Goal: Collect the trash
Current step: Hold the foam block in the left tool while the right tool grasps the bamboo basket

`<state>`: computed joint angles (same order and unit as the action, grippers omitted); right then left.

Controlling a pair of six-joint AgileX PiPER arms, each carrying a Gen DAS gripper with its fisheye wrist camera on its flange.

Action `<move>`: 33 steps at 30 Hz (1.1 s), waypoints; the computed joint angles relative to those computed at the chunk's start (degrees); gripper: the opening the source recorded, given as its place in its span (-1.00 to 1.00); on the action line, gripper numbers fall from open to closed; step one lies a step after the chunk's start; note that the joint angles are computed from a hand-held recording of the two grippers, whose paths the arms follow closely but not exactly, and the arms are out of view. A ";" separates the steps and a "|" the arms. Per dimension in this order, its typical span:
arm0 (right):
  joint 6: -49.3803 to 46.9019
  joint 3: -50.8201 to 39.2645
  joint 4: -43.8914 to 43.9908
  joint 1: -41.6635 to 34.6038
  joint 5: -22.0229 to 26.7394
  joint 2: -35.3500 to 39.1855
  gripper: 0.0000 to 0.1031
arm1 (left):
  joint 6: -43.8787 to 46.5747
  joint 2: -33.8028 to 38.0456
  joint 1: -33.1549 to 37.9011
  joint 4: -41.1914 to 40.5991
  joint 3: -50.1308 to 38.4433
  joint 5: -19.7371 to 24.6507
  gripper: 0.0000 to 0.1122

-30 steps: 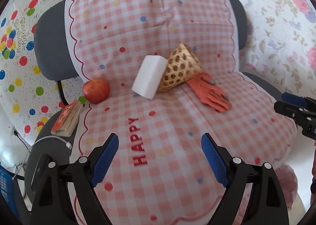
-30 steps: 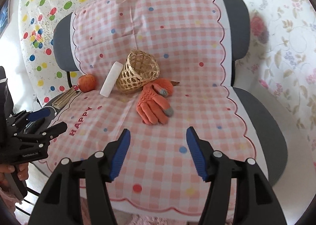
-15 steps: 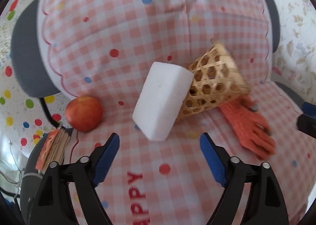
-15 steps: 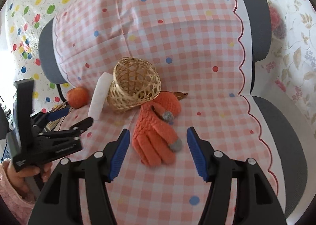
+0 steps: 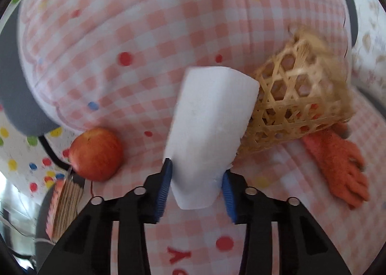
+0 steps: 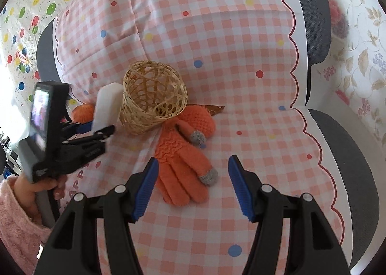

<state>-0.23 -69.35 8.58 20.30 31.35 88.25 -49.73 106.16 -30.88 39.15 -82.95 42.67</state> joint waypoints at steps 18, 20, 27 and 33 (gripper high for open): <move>0.34 -9.63 -1.24 4.32 1.75 8.58 0.15 | -19.80 -24.19 -3.95 5.34 25.46 -5.79 -0.34; -2.42 -11.19 1.80 4.17 1.92 9.48 0.15 | -18.81 -24.93 -2.67 5.36 25.30 -5.90 -0.34; -9.19 -17.87 14.13 1.46 2.88 14.24 0.64 | -17.20 -24.47 -1.37 4.44 24.72 -7.13 -0.34; -13.42 -25.13 23.41 -1.66 7.78 20.69 0.88 | -16.41 -22.50 -1.01 3.80 23.84 -8.09 -0.34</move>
